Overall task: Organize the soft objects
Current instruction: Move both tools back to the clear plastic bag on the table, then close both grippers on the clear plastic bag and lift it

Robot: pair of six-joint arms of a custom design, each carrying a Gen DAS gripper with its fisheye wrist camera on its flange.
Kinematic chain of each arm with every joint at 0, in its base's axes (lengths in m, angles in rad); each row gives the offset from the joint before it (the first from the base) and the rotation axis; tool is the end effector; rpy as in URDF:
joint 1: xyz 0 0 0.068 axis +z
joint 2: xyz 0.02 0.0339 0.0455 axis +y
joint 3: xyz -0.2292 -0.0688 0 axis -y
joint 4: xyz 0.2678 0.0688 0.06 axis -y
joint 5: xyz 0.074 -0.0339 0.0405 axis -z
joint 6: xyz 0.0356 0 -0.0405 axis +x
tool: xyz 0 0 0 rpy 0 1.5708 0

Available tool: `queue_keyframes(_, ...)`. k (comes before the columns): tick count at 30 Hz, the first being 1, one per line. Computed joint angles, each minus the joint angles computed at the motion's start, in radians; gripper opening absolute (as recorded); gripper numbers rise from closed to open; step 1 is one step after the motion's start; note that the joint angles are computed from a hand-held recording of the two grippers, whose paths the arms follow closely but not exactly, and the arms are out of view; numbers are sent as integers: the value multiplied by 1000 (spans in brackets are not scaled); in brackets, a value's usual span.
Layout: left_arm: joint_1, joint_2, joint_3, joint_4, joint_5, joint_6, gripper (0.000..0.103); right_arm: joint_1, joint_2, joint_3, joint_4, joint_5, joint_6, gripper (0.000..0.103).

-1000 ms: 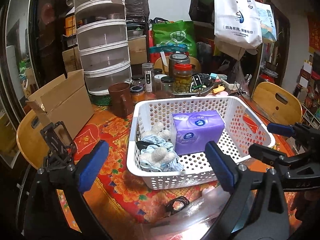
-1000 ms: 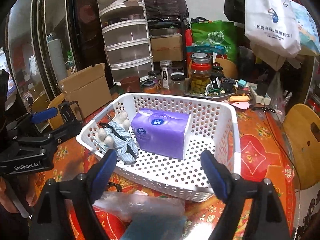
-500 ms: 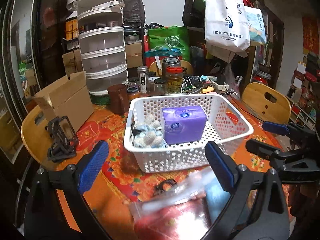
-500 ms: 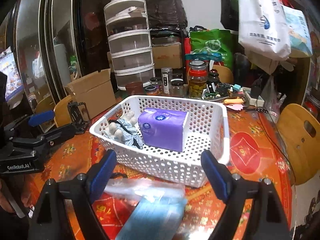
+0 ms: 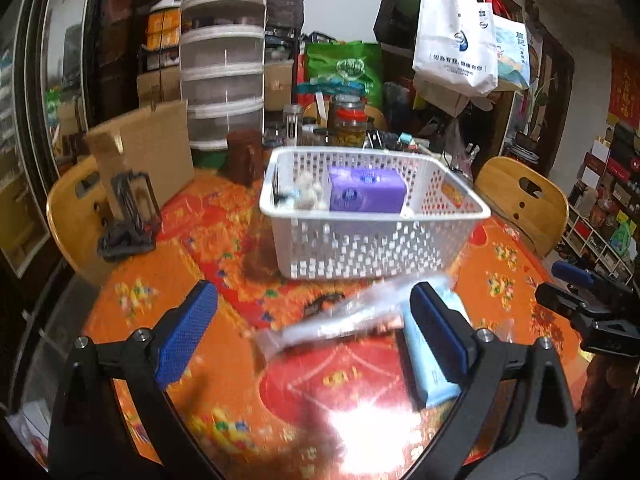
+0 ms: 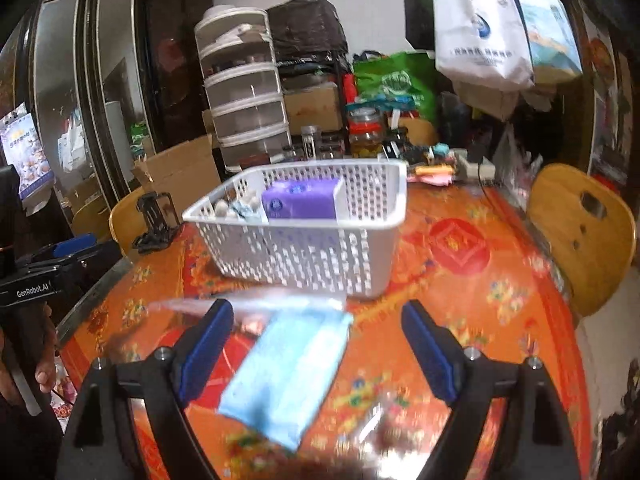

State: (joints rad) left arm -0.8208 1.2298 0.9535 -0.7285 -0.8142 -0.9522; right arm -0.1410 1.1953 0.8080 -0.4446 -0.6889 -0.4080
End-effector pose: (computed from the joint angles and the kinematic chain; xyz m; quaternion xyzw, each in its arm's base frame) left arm 0.2031 -0.1800 0.2311 -0.1682 0.8726 0.0416 0.4567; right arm 0.2754 -0.0162 0.2061 -0.2377 0.8537 0.2110 0.4125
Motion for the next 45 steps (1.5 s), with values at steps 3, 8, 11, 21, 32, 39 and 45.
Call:
queue_keyframes(3, -33, 16, -34, -17, 2, -71, 96, -32, -7, -52, 8, -2, -17, 86)
queue_keyframes(8, -45, 37, -100, 30, 35, -113, 96, -69, 31, -96, 17, 0, -41, 85)
queue_keyframes(11, -9, 58, -119, 62, 57, -103, 96, -48, 84, -80, 39, 14, -23, 83)
queue_keyframes(21, 197, 104, -225, 272, 225, 16, 96, 169, 413, 167, 121, 154, 102, 72)
queue_keyframes(32, 303, 188, -238, 409, 334, 103, 96, 269, 699, 436, 56, 207, 170, 55)
queue_keyframes(39, 309, 262, -192, 432, 367, 120, 68, 282, 718, 455, 58, 226, 181, 32)
queue_keyframes(45, 326, 310, -194, 473, 424, 119, 34, 276, 709, 441, 66, 251, 165, 15)
